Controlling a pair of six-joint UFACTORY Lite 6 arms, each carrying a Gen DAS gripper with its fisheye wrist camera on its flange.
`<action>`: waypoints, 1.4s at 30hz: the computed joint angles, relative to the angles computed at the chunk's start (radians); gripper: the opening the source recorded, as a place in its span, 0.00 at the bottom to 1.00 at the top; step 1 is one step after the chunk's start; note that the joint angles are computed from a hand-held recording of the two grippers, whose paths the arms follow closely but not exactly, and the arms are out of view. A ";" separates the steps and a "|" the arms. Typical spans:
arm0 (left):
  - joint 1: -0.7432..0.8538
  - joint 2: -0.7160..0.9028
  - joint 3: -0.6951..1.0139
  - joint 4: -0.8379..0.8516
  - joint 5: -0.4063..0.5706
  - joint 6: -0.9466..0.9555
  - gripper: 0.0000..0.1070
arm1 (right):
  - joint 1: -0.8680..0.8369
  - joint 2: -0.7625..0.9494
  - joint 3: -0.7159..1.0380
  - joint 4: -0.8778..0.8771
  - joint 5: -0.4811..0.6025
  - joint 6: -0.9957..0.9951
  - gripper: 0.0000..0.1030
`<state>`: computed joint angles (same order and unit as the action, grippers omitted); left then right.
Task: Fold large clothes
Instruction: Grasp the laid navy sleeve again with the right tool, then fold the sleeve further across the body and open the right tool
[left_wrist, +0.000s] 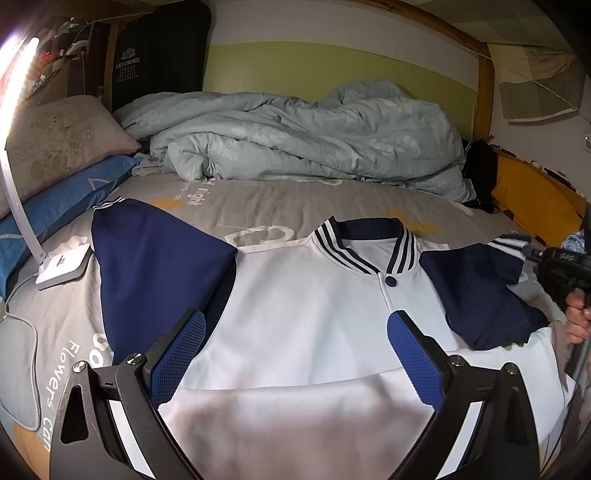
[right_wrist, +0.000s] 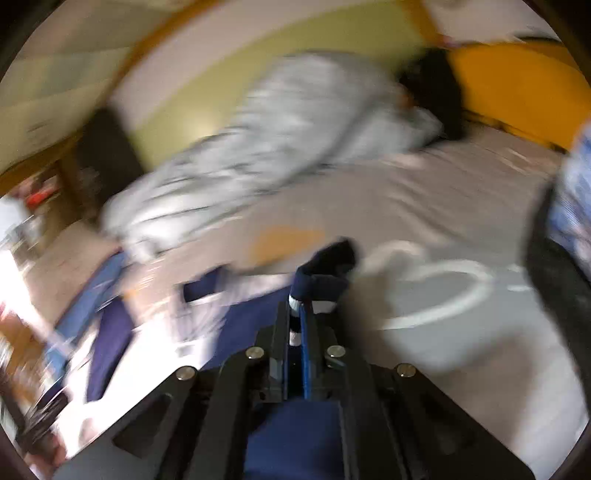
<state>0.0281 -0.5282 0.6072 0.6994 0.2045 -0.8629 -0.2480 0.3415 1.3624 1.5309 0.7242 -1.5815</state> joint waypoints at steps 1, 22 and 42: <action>-0.008 -0.001 0.001 0.026 0.007 -0.028 0.92 | 0.022 -0.048 -0.045 -0.010 0.030 -0.024 0.05; -0.024 -0.070 -0.015 -0.010 0.021 0.018 0.92 | 0.349 -0.416 -0.548 -0.118 -0.271 -0.186 0.33; -0.405 0.089 0.045 0.274 0.101 -0.334 0.92 | -0.018 -0.514 -0.424 -0.069 -0.155 -0.055 0.97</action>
